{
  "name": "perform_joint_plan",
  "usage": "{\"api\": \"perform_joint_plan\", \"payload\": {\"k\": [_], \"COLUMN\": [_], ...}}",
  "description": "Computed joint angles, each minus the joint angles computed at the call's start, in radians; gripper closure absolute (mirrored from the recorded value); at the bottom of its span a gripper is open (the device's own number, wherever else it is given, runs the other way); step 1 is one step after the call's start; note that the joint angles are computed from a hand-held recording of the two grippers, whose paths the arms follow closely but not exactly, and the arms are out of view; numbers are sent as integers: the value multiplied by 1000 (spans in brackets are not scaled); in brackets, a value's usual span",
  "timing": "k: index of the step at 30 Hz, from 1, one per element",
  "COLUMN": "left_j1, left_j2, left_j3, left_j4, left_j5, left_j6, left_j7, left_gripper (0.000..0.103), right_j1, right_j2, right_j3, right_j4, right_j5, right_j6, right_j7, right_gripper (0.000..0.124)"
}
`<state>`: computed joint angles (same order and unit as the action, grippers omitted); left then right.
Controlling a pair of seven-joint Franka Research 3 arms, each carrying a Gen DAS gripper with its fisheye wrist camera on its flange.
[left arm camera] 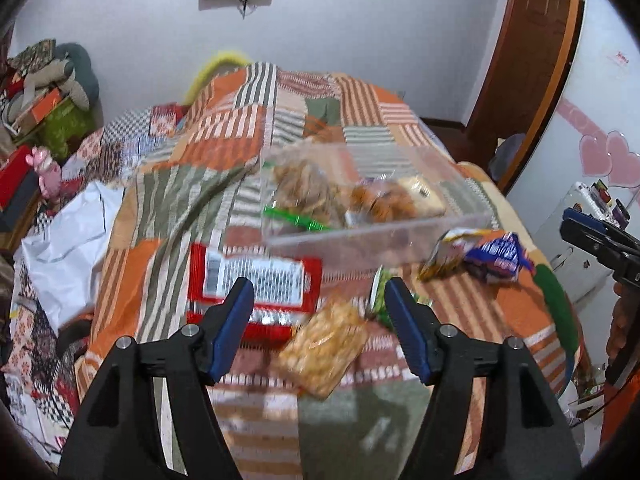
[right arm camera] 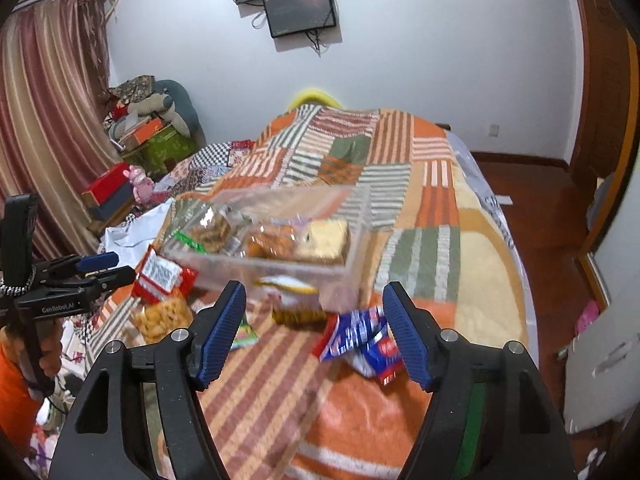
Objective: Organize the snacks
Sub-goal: 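Grasp the bread-puff bag with the left tool while the right grasps the blue-and-red chip bag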
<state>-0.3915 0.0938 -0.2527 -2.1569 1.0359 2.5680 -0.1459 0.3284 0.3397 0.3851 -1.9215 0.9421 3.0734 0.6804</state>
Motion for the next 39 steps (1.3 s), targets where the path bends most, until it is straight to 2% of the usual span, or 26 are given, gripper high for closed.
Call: {"api": "perform_joint_plan", "payload": {"k": [8,11,19,25,30,35,39], "left_j1": [-1,-3,-16,-19,-49,-64,-71], "left_j2": [40,68,121,143,168,191,205], "left_j3": [10,18,43,50,57,71,76], "left_j4": [-18,-9,5,-6,21,43,61], "left_j5": [-9,-19,-62,-110,-123,-116,-114], "left_j6": [55,69,116,186,141,128,116], "left_j7": [-32,-30,6,37,73,57,56], "left_gripper": [36,36,36,36,36,36,36], "right_j1": [44,29,48,53,97,122,122], "right_j2": [25,39,85,113,138,166,189], "right_j3": [-83,-76,-113,-118,-173,-203,-207], "right_j4": [-14,-10,16,37,67,99,132], "right_j5": [-118,-134,-245,-315,-414,-500,-540], "right_j6": [-51,-64,-84,-62,-81,-94,-140], "right_j7": [140,166,285,358,455,524,569], "right_gripper": [50,48,44,35,30,26,26]}}
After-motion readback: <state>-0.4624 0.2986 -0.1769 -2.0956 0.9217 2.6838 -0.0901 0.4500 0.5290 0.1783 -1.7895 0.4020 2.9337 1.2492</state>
